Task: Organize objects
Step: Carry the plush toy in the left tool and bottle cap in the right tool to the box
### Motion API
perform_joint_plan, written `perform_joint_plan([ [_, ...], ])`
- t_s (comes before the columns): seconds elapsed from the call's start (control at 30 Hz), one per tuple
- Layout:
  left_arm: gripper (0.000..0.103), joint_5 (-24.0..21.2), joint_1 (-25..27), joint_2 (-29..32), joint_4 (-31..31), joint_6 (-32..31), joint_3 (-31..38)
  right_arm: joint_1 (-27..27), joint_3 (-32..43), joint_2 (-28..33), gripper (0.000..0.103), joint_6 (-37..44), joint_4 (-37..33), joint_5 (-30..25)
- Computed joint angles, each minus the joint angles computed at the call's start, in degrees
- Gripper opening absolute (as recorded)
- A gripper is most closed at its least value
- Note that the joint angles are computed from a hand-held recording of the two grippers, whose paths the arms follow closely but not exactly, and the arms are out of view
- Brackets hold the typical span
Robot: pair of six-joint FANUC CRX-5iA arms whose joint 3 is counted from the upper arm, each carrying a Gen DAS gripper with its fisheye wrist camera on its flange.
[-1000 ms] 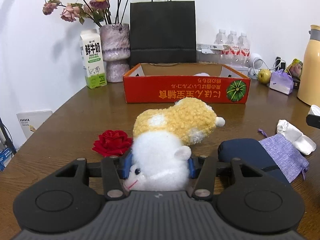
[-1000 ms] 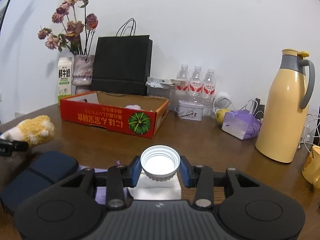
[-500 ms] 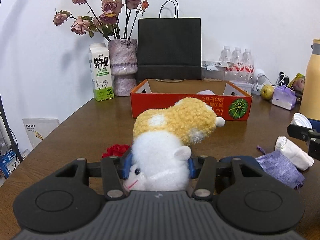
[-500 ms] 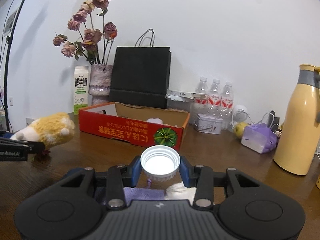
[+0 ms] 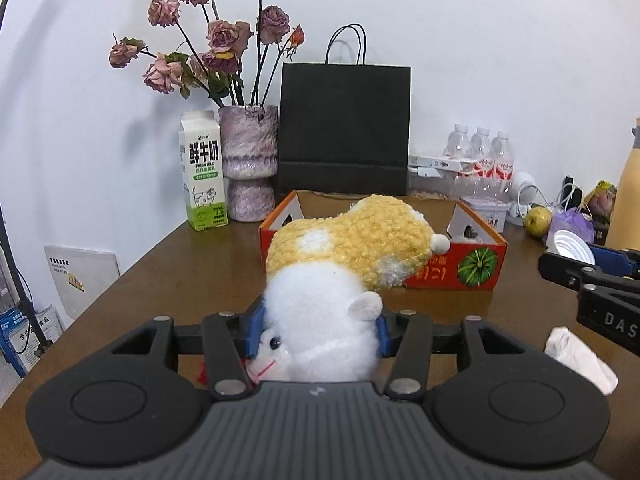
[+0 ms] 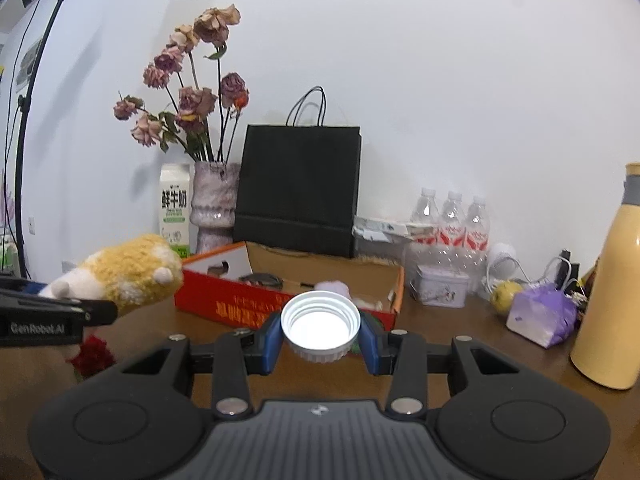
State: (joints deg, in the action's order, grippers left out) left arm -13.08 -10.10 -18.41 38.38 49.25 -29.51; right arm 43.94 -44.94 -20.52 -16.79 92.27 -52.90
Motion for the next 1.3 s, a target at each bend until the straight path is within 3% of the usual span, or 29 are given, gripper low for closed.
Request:
perform_joint_plan([
  [0.27,0.051,0.05,-0.4,3.32,-5.28,6.63,5.31,-5.3,3.76,3.08,0.039,-1.58,4.23,5.06],
  [0.67,0.051,-3.64,-1.31,10.12,-19.42,22.68,16.44,-12.55,9.65,7.9,0.039,-3.08,6.81,12.13],
  [1.3,0.051,-8.84,-3.6,21.8,-34.6,41.48,33.57,-22.61,17.07,14.88,0.039,-7.45,10.43,21.89],
])
